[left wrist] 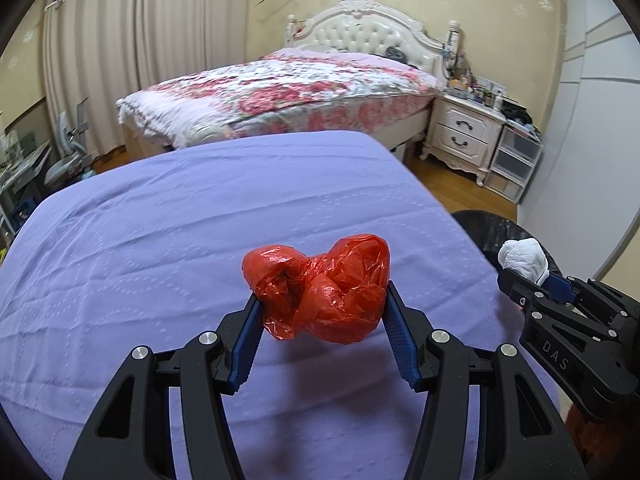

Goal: Collect trash
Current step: 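Carry the red bag and white tissue over the black bin, then open both tools to drop the bag and tissue into the bin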

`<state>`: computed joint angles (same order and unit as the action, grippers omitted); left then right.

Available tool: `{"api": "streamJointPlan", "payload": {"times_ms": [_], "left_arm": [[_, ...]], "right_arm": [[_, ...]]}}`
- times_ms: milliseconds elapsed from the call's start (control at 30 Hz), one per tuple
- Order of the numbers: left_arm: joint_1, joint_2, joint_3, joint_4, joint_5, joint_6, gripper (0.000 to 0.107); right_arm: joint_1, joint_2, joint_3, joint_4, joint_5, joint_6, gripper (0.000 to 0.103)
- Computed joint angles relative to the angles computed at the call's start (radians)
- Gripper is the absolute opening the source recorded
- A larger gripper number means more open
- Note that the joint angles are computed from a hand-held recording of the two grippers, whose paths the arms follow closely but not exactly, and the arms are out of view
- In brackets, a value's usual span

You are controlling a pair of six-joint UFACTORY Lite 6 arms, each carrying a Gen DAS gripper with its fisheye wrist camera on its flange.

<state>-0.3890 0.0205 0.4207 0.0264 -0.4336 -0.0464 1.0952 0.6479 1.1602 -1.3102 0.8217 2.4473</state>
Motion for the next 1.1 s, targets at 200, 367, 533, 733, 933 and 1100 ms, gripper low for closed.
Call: {"api": "streamJointPlan", "payload": {"times_ms": [200, 367, 533, 733, 933, 1100], "left_arm": [[-0.188, 0.115, 0.125, -0.197, 0.004, 0.122, 0.056], [-0.299, 0.231, 0.243, -0.319, 0.008, 0.210, 0.056], [-0.370, 0.365, 0.392, -0.435, 0.031, 0.299, 0.056], [-0.422, 0.480, 0.538, -0.563, 0.040, 0.414, 0.056], [-0.450, 0.556, 0.656, -0.687, 0.044, 0.553, 0.058], [-0.453, 0.596, 0.706, -0.733, 0.055, 0.602, 0.068]], "right_arm": [[-0.040, -0.125, -0.214, -0.036, 0.010, 0.139, 0.031], [-0.071, -0.183, -0.332, -0.074, 0.002, 0.230, 0.031], [-0.117, -0.218, -0.406, -0.120, -0.007, 0.297, 0.031], [-0.191, -0.230, -0.460, -0.193, -0.022, 0.358, 0.031], [-0.264, -0.232, -0.492, -0.277, -0.051, 0.426, 0.032], [-0.302, -0.221, -0.492, -0.302, -0.059, 0.437, 0.035]]}}
